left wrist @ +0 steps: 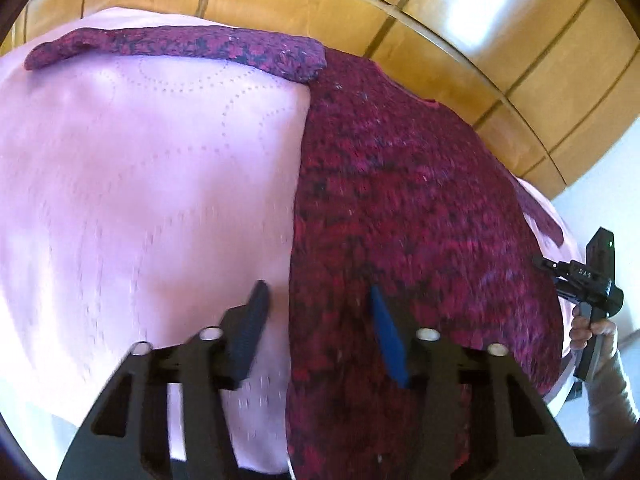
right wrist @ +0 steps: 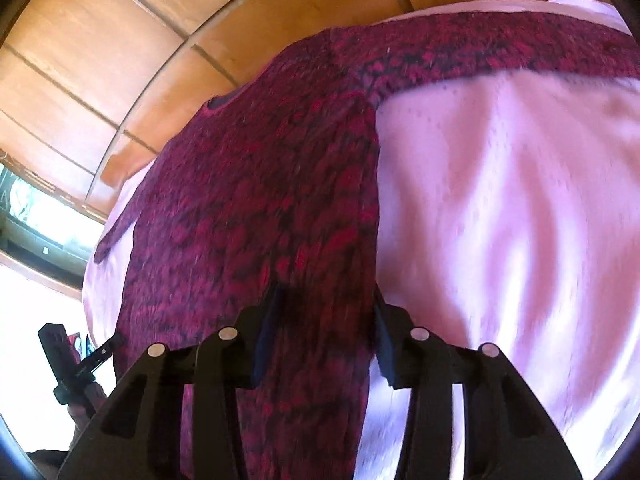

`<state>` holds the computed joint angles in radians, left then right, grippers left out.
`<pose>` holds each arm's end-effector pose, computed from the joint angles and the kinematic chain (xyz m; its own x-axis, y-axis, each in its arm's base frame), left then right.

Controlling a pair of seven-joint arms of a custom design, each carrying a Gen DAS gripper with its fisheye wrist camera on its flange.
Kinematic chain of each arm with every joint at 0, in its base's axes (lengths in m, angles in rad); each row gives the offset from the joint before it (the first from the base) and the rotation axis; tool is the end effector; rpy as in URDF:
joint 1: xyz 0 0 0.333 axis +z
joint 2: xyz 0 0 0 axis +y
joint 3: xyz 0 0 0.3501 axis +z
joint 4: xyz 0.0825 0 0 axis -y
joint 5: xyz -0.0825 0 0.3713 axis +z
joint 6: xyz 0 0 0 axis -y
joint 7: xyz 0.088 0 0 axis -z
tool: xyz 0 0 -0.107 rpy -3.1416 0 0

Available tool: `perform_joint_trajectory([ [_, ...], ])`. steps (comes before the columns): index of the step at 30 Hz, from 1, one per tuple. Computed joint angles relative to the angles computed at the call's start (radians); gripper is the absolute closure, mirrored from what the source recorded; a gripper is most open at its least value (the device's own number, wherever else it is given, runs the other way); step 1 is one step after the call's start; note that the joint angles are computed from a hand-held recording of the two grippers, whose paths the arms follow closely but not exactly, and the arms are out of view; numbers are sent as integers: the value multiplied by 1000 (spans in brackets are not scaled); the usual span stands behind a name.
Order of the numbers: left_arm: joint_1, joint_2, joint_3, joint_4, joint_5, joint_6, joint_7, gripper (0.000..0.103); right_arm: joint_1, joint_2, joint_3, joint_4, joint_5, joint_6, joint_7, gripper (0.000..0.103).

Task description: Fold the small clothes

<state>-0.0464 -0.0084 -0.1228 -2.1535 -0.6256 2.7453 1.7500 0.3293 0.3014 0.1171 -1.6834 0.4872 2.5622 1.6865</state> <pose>0.5609 -0.0723 0.5064 0.0297 -0.9124 0.4083 -0.8294 -0.2505 -0.4994 0.6270 0.2808 0.5267 0.0965 -0.8562 -0.5076 -0.9126 0.1274 -0.3884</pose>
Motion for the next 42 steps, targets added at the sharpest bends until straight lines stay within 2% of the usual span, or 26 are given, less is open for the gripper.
perform_joint_trajectory([
  [1, -2, -5, -1, -1, -43, -14, 36, 79, 9, -6, -3, -8, -15, 2, 8, 63],
  [2, -4, -9, -2, -8, -34, -2, 26, 84, 13, -14, -17, 3, -51, -22, 24, 66],
  [3, -5, -11, -1, -10, -31, 2, 27, 88, 25, -21, -23, -3, -84, -23, 42, 79],
  [4, -7, -18, 0, -14, -49, 6, 40, 89, 29, -22, -28, 4, -105, -26, 52, 86],
  [7, -12, -34, 11, -13, -91, 5, 80, 90, 31, -64, -23, -18, -152, 23, 43, 89],
  [9, -14, -56, 16, -31, -69, 3, 66, 91, 37, -88, -23, -39, -164, 33, 23, 90],
  [11, -18, -66, 25, -51, -64, -15, 55, 91, 47, -81, -29, -40, -204, -17, 50, 90],
  [13, -19, -72, 23, -67, 11, -29, 7, 91, 57, -70, -27, -51, -223, -57, 74, 90],
  [15, -24, -81, 31, -77, 14, -31, -9, 90, 49, -78, -19, -83, -187, -23, 70, 89],
  [17, -22, -84, 34, -60, 60, -55, -39, 89, 25, -74, -6, -90, -98, 5, 53, 85],
  [19, -14, -86, 24, -51, 179, -17, -113, 81, 10, -80, -9, -100, -66, 28, 30, 72],
  [21, -9, -88, 18, -44, 278, 45, -176, 70, -2, -83, -20, -111, -35, 106, 48, 66],
  [24, -32, -47, 28, 3, 247, 131, -164, 57, -33, -78, -30, -125, 43, 225, 79, 66],
  [27, -35, 36, 6, 89, 263, 166, -169, 56, -59, -40, -59, -114, 76, 333, 193, 65],
  [31, -27, 172, -40, 236, 367, 134, -241, 56, -126, 39, -51, -75, 178, 453, 305, 63],
  [32, -26, 202, -47, 271, 398, 116, -259, 56, -126, 69, -70, -49, 177, 467, 357, 63],
  [37, -36, 312, -55, 406, 564, 21, -362, 56, -162, 182, -88, 80, 152, 470, 492, 53],
  [39, -29, 342, -58, 440, 594, -20, -394, 56, -144, 232, -140, 151, 96, 434, 568, 52],
  [41, 20, 358, -101, 439, 532, -32, -370, 56, -127, 274, -182, 214, 31, 393, 634, 55],
  [42, 39, 356, -117, 429, 506, -17, -357, 56, -124, 296, -199, 258, -7, 347, 659, 63],
])
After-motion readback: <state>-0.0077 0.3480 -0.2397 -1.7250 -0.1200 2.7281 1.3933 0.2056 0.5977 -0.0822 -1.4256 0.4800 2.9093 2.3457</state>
